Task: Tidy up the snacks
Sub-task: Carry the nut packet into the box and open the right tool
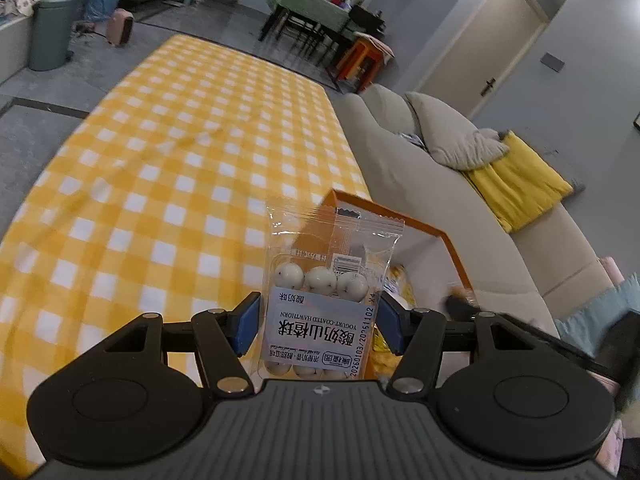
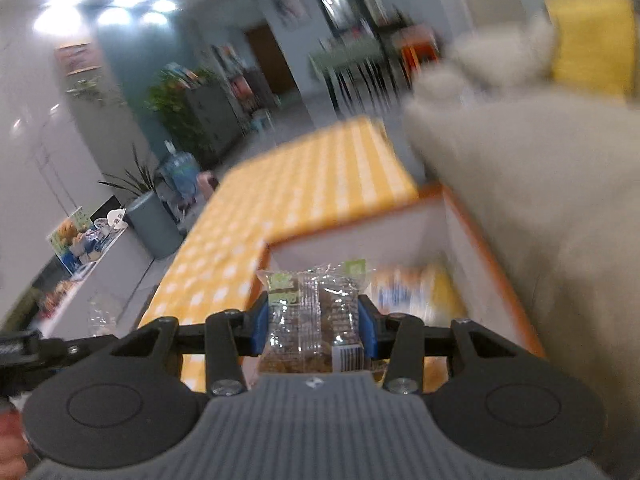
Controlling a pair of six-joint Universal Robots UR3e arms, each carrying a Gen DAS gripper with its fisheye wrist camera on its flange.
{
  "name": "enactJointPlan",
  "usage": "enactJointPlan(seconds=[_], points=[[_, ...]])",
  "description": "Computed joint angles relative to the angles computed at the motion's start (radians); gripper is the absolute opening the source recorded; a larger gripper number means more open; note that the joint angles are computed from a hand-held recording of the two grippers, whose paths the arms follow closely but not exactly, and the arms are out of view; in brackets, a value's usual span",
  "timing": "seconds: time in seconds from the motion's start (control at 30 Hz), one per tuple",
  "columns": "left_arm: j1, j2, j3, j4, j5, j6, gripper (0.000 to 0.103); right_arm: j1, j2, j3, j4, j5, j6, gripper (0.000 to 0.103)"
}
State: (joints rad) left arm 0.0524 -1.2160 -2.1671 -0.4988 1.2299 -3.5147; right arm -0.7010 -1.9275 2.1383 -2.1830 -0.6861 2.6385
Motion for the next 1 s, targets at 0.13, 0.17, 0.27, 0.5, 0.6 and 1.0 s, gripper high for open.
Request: enactJointPlan(seconds=[0.13,0.17,0.27,0.5,0.6,1.0], points=[[0.002,-0.045,0.006,0.014,-0.034,0.017,0.069,0.091,0.111,-0.063,-0.043,-0.132,0.114,0.043],[0.001,-0.056,0.008,0.015,-0.041,0.02,0.069,0.12,0.136,-0.091,-0.067,-0.19,0.133,0.043],[-0.013,-0.073,0.016,0.009,-0.048,0.031,0.069,0.19,0.22,-0.162,-0.145,-0.355,0.141,0.043],[-0.016,-0.084,0.015,-0.017,-0.055,0.069,0.069,0.214,0.299,-0.2,-0.2,-0.441,0.109,0.043],[-0.005,-0.078,0.013,-0.029,-0.049,0.063,0.069,0.258,0.329,-0.198,-0.265,-0.505,0.122,0.044],[0.008,-0.028,0.009,-0.051,-0.06,0.067,0.069,0.176,0.295,-0.18,-0.316,-0.376,0.138,0.065]])
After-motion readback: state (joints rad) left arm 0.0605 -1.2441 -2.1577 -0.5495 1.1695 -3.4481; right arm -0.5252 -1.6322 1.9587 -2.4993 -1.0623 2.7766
